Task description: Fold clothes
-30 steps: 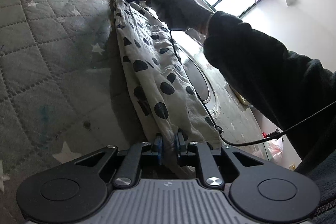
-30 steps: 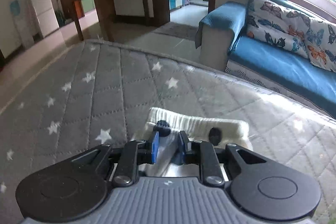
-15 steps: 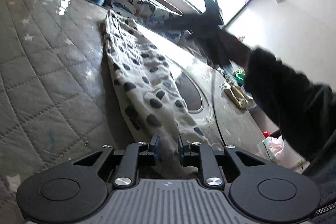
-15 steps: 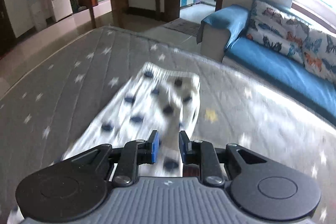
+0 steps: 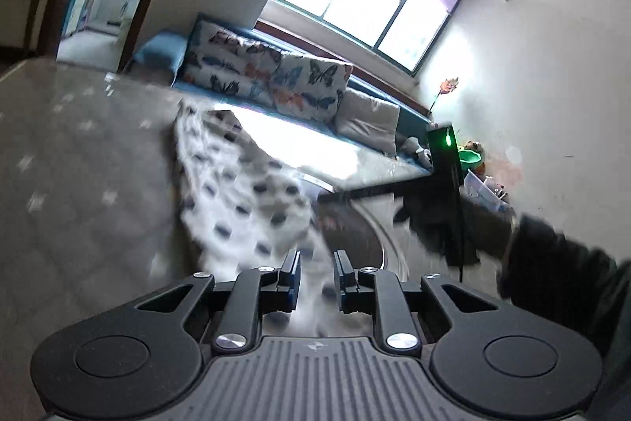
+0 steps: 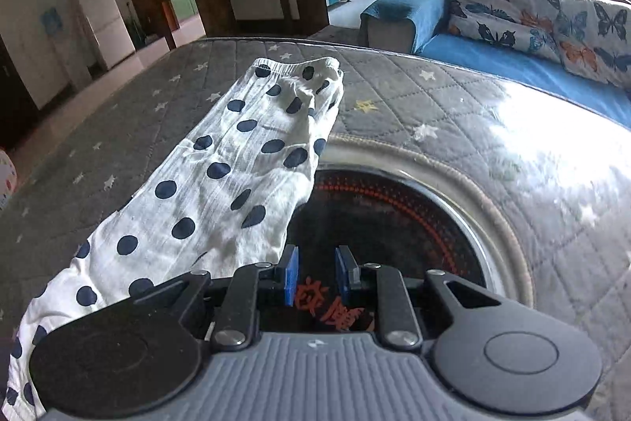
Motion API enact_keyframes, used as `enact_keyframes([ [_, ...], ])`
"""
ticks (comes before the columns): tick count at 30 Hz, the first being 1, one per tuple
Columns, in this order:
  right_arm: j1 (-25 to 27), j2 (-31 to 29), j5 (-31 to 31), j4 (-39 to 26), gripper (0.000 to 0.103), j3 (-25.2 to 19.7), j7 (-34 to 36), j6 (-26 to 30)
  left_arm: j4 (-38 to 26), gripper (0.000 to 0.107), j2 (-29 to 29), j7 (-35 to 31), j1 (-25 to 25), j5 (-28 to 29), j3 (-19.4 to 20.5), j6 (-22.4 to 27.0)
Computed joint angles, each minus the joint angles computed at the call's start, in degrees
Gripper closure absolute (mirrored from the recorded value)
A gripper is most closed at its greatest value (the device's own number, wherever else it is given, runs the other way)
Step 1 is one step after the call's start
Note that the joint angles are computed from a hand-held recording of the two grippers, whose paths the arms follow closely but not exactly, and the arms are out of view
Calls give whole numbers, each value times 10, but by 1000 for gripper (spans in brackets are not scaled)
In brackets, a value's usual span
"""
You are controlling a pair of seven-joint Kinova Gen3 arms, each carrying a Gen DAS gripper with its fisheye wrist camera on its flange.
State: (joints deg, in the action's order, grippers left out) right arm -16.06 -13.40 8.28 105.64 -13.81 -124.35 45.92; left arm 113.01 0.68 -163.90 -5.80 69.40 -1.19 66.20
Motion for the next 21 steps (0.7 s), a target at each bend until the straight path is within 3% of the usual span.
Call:
enact_keyframes([
  [7,-15,-39,-32,42,83,2,27,-68,-50,88,65,104,65,-67,55,-123],
  [13,-61,-34,-95,58,83,18,113,-100,-52,88,78,168,72,-133,64,-166],
  [16,-55,-23,-96,66,83,4,120,-99,-56,88,82,189,73,-161,69,-179],
  [21,-66,-52,-149,94,83,47,160,-113,-75,87,87,211,73,-191,79,-183],
])
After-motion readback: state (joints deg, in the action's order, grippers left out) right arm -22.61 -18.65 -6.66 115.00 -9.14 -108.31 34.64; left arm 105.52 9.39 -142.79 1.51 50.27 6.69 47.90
